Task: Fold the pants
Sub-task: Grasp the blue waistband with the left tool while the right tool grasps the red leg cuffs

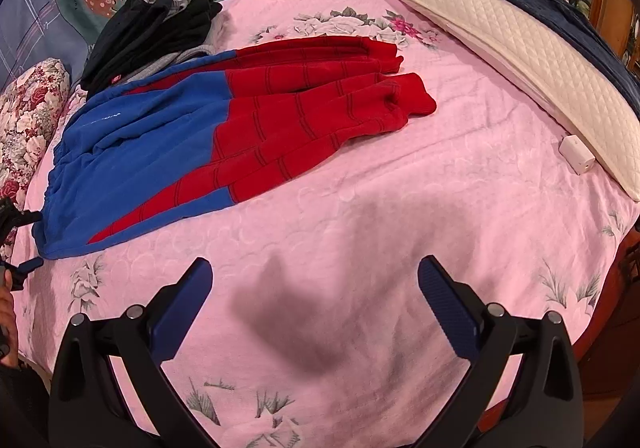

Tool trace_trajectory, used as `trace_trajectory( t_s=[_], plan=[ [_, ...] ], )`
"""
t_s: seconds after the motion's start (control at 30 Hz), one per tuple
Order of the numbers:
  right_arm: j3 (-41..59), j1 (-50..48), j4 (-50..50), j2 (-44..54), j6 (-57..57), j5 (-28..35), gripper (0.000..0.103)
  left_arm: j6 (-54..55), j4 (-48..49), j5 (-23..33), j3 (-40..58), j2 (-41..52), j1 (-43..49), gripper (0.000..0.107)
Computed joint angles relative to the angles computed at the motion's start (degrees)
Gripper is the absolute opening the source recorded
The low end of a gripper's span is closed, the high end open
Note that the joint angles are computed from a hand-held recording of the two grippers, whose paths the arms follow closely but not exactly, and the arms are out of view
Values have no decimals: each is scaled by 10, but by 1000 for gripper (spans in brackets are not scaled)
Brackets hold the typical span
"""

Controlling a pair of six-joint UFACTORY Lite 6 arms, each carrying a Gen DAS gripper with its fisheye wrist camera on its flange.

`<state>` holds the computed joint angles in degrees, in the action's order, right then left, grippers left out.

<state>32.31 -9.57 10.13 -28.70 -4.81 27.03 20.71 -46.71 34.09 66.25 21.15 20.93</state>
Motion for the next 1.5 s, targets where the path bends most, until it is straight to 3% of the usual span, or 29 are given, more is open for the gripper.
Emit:
trace_trajectory(
  t_s=[0.03,0.1,0.27,0.47,0.67,0.73,0.77,0.87,0.9,0.97,1.1,1.33,1.43,1.47,1.5],
  plan=[
    [4,-6,4,4,-7,1,102,7,1,7,18,24,6,10],
    [16,-26,10,11,-23,2,102,64,-70,36,25,41,44,8],
    [95,-128,82,81,-144,9,102,153,-167,-48,-98,-50,43,7],
    [334,-172,15,366,-112,40,102,196,-192,-77,-131,-76,26,7],
    [553,-187,185,585,-212,169,102,193,-177,-53,-112,-57,40,8],
    [600,-177,192,628,-188,184,91,205,-184,-47,-113,-55,47,9],
    [617,-173,196,645,-181,191,68,202,-181,-50,-111,-53,44,9],
    [612,-155,187,650,-177,147,19,191,-169,-64,-109,-54,35,8],
    [614,-159,200,652,-182,150,15,190,-171,-63,-110,-56,35,8],
    [604,-170,218,638,-186,160,14,202,-187,-63,-127,-76,42,7],
    [495,-204,259,520,-249,164,13,166,-128,-100,-189,-161,46,3],
    [331,-290,282,381,-350,220,13,208,-126,-21,-286,-276,136,3],
    [284,-298,279,365,-373,193,14,185,-82,-27,-291,-264,123,6],
    [272,-292,264,367,-370,176,17,175,-70,-39,-293,-258,114,10],
    [260,-279,239,371,-356,145,28,179,-74,-42,-301,-268,115,13]
  ],
)
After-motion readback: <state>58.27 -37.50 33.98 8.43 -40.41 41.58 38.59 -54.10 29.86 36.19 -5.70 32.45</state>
